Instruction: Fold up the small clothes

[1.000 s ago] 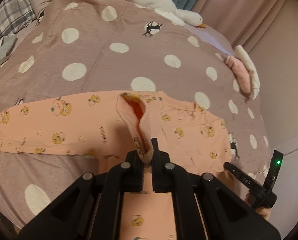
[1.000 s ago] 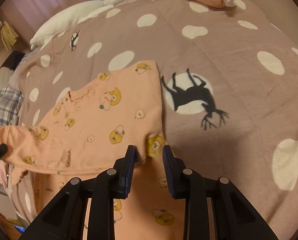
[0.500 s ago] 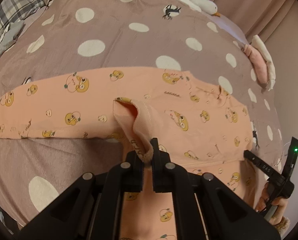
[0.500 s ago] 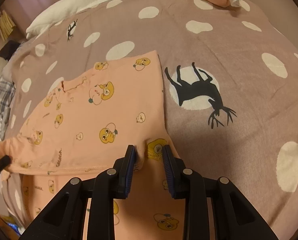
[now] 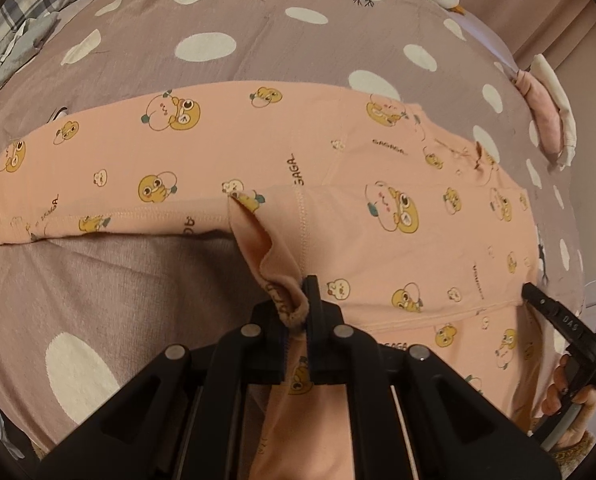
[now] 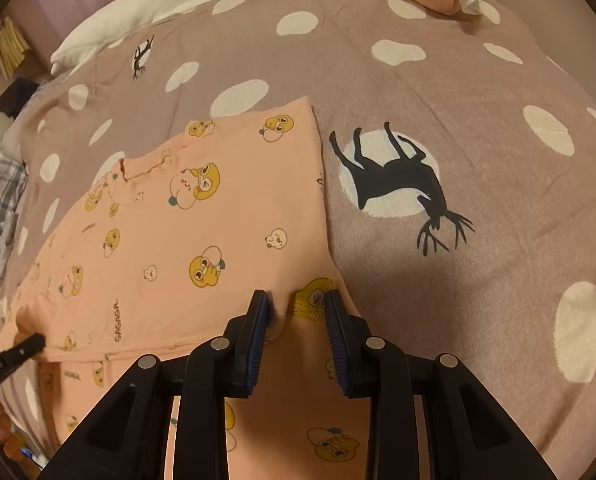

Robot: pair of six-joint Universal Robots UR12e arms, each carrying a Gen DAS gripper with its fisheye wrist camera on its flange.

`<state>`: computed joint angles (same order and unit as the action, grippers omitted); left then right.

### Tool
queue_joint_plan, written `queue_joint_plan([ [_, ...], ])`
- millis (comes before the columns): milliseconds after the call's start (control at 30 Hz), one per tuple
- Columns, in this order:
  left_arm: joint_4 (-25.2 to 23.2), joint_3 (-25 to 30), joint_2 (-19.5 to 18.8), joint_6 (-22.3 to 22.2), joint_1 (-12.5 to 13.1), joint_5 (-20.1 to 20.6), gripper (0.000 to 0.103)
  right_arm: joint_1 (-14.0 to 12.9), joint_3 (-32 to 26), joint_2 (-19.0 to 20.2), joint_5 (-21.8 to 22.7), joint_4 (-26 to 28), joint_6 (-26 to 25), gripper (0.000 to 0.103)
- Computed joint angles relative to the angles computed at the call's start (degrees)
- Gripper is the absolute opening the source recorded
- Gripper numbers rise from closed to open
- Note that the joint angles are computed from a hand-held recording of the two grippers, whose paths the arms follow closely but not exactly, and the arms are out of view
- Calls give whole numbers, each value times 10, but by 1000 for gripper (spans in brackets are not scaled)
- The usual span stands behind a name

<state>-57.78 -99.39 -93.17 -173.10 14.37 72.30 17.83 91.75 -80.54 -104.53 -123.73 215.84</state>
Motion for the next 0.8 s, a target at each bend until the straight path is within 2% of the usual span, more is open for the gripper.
queue_joint_plan([
  [200, 16, -9, 0, 9, -7, 24, 9, 1, -1, 1, -3, 1, -2, 31],
  [400, 27, -16, -1, 0, -8, 28, 11, 2, 0, 1, -7, 0, -4, 31],
  [800, 19, -20, 5, -35, 3, 2, 17, 3, 1, 2, -16, -4, -2, 31],
])
